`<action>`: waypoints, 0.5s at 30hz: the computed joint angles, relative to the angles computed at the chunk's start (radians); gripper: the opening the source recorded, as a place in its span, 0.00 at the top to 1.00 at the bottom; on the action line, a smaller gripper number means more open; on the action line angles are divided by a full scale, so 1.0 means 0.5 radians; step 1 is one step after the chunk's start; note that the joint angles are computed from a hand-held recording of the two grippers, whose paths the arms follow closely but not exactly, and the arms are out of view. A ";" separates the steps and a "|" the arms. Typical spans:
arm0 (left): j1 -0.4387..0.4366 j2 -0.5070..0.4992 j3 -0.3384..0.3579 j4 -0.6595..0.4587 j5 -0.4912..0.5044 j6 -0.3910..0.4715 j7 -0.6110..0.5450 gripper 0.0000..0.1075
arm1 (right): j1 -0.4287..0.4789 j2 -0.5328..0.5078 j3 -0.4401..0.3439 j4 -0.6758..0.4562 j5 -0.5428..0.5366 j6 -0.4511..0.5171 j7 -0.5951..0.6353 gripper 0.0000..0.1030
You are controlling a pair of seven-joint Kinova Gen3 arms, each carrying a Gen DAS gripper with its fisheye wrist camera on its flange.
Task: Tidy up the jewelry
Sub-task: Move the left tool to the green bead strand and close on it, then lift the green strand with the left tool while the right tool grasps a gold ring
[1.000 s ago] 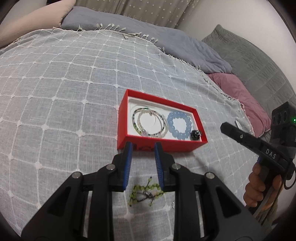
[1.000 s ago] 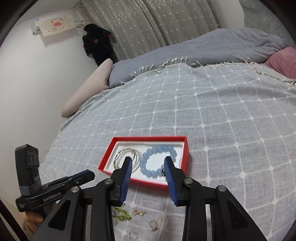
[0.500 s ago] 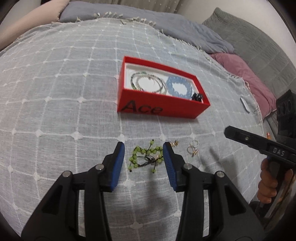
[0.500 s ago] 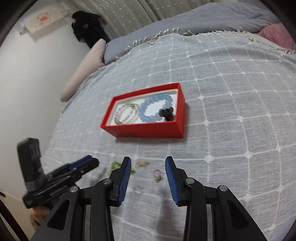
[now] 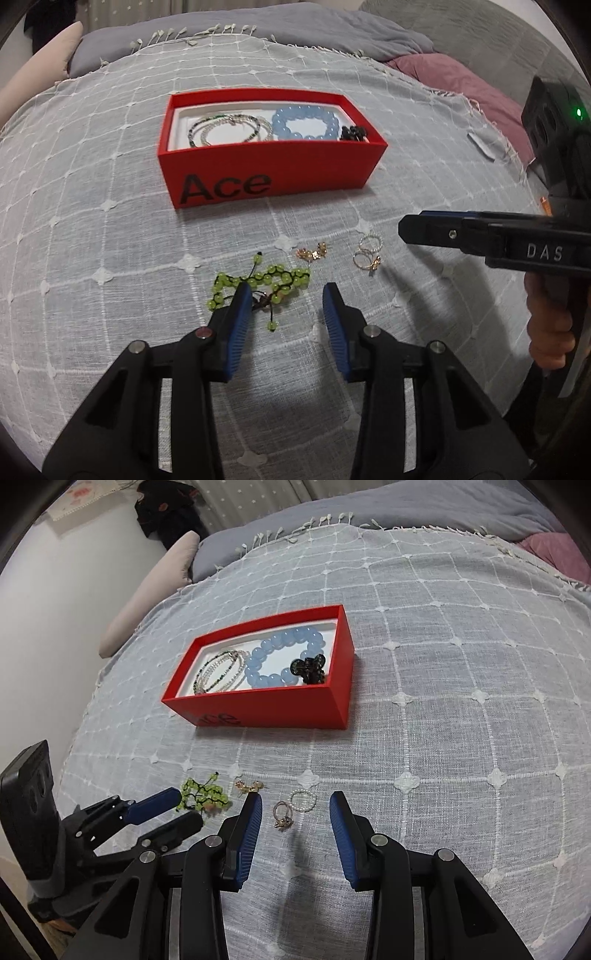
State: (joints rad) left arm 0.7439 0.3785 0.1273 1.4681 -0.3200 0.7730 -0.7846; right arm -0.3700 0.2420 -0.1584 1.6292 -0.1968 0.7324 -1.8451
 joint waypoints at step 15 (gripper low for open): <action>0.038 0.065 -0.042 -0.071 -0.076 0.046 0.029 0.90 | -0.039 0.037 0.003 -0.008 0.060 0.022 -0.051 0.62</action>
State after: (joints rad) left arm 0.7628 0.4109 0.1061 1.4324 -0.3579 0.7960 -0.7701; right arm -0.3894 0.2604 -0.1567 1.6250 -0.1668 0.7433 -1.8708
